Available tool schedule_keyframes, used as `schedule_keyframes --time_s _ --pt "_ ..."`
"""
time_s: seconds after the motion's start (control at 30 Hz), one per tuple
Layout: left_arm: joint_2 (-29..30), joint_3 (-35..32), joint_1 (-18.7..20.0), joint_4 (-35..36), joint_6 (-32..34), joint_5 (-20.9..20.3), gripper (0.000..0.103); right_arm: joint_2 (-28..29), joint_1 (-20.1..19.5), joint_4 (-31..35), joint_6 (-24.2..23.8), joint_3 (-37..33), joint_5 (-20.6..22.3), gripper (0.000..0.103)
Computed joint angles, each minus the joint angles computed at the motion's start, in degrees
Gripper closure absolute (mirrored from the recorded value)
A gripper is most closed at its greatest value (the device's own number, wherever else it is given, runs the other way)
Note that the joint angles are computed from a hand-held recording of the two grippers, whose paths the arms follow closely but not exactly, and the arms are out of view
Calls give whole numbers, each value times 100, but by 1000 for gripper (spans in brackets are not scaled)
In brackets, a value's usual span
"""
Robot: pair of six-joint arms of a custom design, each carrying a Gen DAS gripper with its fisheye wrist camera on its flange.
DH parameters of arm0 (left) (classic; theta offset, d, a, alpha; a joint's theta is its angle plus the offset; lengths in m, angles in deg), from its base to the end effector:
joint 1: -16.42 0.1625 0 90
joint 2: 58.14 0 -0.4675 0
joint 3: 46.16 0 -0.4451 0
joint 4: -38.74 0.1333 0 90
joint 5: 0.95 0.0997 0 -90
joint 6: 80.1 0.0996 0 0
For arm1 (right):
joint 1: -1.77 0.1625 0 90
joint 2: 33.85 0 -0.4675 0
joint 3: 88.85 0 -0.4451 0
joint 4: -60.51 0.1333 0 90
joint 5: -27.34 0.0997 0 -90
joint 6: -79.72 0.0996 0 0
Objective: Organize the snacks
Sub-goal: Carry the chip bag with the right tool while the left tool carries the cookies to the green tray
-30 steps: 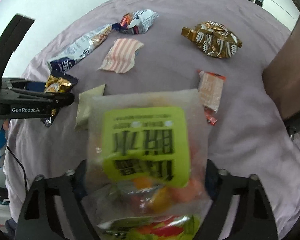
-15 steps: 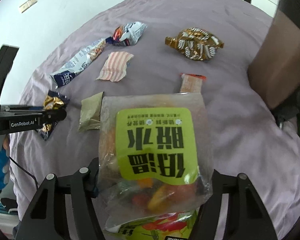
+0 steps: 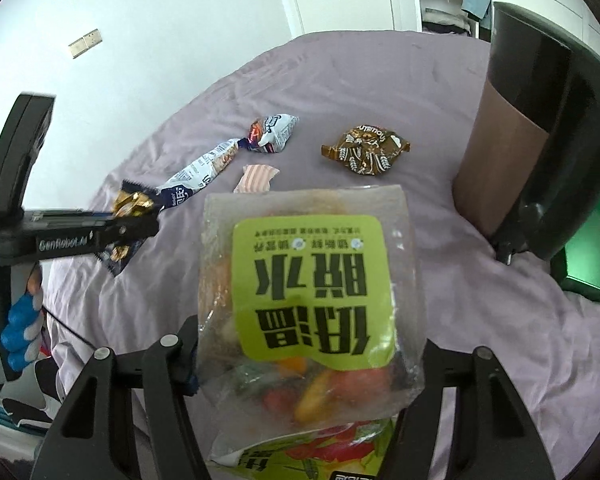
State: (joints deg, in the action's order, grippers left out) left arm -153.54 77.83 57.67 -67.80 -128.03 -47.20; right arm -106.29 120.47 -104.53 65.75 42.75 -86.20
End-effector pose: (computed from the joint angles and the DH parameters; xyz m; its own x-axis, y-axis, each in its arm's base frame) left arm -0.1895 -0.4351 0.3238 -0.7922 -0.0510 -0.6081 0.2197 0.9059 -0.3621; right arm 0.3174 -0.3850 0.1655 -0.7198 -0.5379 0.4388 -0.6550 0.7356 -0.1728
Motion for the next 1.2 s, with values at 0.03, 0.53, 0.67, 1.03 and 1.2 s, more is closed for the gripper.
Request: schedule_keyframes --time_s 0.03,0.53,0.67,1.03,1.2 --pt "115 -43 61 -74 108 -44 78 -30 -57 56 -21 4 34 53" --pt "1171 -841 -36 250 1162 -1415 78 -854 -207 2492 1139 -501 -488 53" --pt "1571 -1403 -333 733 1379 -1802 78 -1237 -95 3288 1614 -765 -618 53" --pt "3032 -2505 -874 708 2421 -2558 78 -2450 -478 4012 2104 -905 -1192 53" --pt "3898 -3091 -941 424 2783 -2780 78 -2917 -1037 3687 1745 -808 -1394 53"
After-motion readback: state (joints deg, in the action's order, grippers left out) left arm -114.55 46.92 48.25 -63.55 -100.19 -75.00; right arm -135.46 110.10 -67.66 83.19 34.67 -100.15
